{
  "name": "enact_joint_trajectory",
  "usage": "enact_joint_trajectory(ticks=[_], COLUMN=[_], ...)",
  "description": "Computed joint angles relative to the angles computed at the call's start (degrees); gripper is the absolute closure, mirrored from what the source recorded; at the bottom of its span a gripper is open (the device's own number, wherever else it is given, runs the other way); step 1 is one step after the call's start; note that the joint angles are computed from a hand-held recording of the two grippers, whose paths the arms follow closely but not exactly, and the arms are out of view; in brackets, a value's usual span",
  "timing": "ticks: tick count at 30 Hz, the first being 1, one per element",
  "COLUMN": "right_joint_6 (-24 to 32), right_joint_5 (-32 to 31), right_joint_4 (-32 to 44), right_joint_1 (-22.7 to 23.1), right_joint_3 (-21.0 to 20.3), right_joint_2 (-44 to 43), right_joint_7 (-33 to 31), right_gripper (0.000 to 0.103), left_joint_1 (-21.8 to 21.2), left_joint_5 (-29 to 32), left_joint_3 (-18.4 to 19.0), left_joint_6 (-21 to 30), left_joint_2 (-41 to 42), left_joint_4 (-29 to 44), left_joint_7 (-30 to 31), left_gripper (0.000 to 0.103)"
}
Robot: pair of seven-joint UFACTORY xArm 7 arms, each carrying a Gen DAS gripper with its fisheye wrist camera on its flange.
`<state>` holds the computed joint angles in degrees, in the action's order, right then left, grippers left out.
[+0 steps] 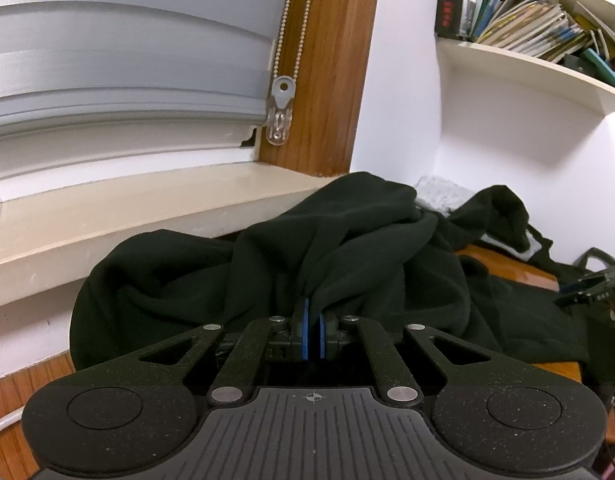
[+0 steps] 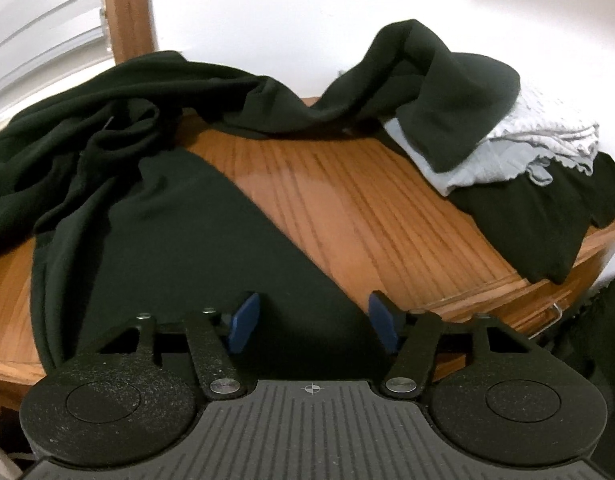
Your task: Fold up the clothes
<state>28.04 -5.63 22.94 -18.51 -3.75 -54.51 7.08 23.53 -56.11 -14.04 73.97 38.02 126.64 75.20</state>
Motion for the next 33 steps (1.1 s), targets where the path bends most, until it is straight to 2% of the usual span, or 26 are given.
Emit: enact_joint_trajectory(ticks=[1,2,3,5,6,11,17,19,22,24,25,26,27,29,31,32,33], right_joint_6=[0.1,0.2,0.3,0.9,1.1,2.4,0.1,-1.0,-2.8,-1.9,0.3,2.9,3.1,1.6,0.1,-0.7,-1.6], right_joint_5=[0.0,0.0,0.2,0.2,-0.9,-8.6,-20.0,-25.4,-34.3,-40.6,-41.0,-39.0,-39.3,-36.9,-35.2,-34.4,-33.6], right_joint_4=[0.0,0.0,0.1,0.5,0.8,4.4,15.5,20.9,29.7,35.4,37.5,39.2,38.9,36.7,33.8,32.4,31.0], right_joint_1=[0.2,0.3,0.8,1.5,0.7,-3.9,-12.9,-17.5,-26.7,-32.6,-33.5,-32.5,-29.1,-26.0,-21.8,-19.8,-17.7], right_joint_3=[0.0,0.0,-0.2,0.2,2.0,8.2,11.4,12.7,16.0,19.7,20.8,21.0,19.0,17.4,15.1,14.0,12.8], right_joint_2=[-0.1,-0.2,-0.3,-0.2,0.1,2.6,7.7,10.6,16.3,20.3,22.3,24.5,25.4,25.7,25.3,25.2,25.0], right_joint_7=[-0.1,-0.3,-0.7,-1.2,-0.8,0.9,4.0,5.1,11.5,17.5,19.3,19.0,19.7,18.9,18.5,18.3,18.1], right_gripper=[0.049,0.057,0.077,0.086,0.089,0.091,0.092,0.092,0.092,0.086,0.084,0.082,0.079,0.073,0.061,0.052,0.049], left_joint_1=[0.0,0.0,0.0,0.0,0.0,0.3,1.5,1.8,2.1,2.1,2.0,1.9,1.8,1.7,1.8,1.9,2.1], left_joint_5=[0.1,0.1,0.1,0.1,0.1,-0.7,-3.9,-4.7,-4.8,-4.4,-4.0,-3.7,-3.4,-2.8,-2.3,-2.1,-2.0], left_joint_3=[0.0,0.0,0.0,0.0,0.0,0.0,-0.1,0.0,0.1,0.2,0.3,0.3,0.4,0.3,-0.1,-0.4,-0.7], left_joint_6=[-0.1,-0.1,-0.1,-0.1,-0.2,-0.7,-0.1,0.9,3.8,5.8,6.4,7.0,7.6,8.7,9.8,10.0,10.0], left_joint_2=[-0.1,-0.1,-0.1,-0.1,-0.2,-1.1,-2.8,-2.9,-2.4,-2.0,-1.8,-1.6,-1.1,0.3,2.1,2.8,3.3], left_joint_4=[-0.1,-0.1,-0.1,-0.2,-0.4,-1.7,-3.5,-3.4,-1.9,-1.0,-0.7,-0.4,0.4,2.6,5.7,6.8,7.8], left_joint_7=[0.1,0.1,0.1,0.2,0.4,1.5,3.2,3.3,2.9,2.9,2.8,2.7,2.2,0.4,-1.4,-1.9,-2.2], left_gripper=[0.096,0.096,0.096,0.096,0.096,0.098,0.099,0.099,0.099,0.099,0.099,0.098,0.095,0.093,0.084,0.081,0.076])
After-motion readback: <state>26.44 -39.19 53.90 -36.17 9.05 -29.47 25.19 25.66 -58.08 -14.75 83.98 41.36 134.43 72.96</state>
